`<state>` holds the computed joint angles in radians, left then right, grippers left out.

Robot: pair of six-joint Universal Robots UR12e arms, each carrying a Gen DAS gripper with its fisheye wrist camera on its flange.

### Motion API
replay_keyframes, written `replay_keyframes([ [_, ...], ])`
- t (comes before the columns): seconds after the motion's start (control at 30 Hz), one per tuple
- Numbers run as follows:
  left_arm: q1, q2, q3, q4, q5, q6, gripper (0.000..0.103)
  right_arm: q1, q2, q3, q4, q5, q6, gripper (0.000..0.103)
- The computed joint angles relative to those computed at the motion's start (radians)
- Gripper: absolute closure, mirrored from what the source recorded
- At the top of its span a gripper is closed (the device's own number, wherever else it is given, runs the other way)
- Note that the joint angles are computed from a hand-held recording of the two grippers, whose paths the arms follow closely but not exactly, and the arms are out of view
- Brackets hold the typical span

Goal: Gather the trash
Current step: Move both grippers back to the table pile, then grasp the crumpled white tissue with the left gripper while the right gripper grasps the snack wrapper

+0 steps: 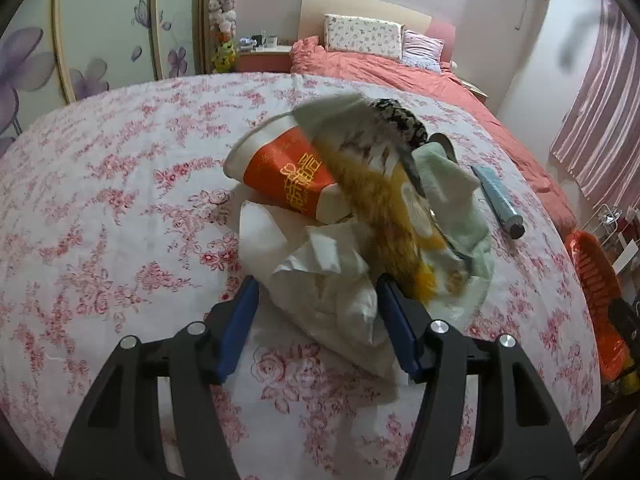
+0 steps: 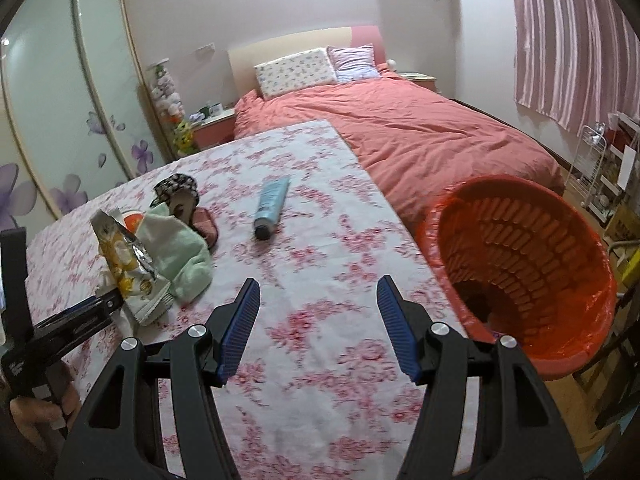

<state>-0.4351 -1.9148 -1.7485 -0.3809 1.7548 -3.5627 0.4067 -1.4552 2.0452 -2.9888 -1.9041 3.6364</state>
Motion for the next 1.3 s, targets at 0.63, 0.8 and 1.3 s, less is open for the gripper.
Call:
replay_keyframes([
  [0.63,0.078,0.064,-0.085,0.054,-0.03,0.018,0.068,0.048,0.111,-0.139,0.028,0.18,-0.083,0.042],
  [0.8,0.101,0.082,-0.104,0.056,-0.002,0.021,0.068,0.072,0.169,-0.209,0.044,0.256,-0.161,0.042],
  [1.3,0.152,0.101,-0.128,0.041,0.007,0.047,0.063,0.107,0.277,-0.366,0.203,0.33,-0.285,0.036],
])
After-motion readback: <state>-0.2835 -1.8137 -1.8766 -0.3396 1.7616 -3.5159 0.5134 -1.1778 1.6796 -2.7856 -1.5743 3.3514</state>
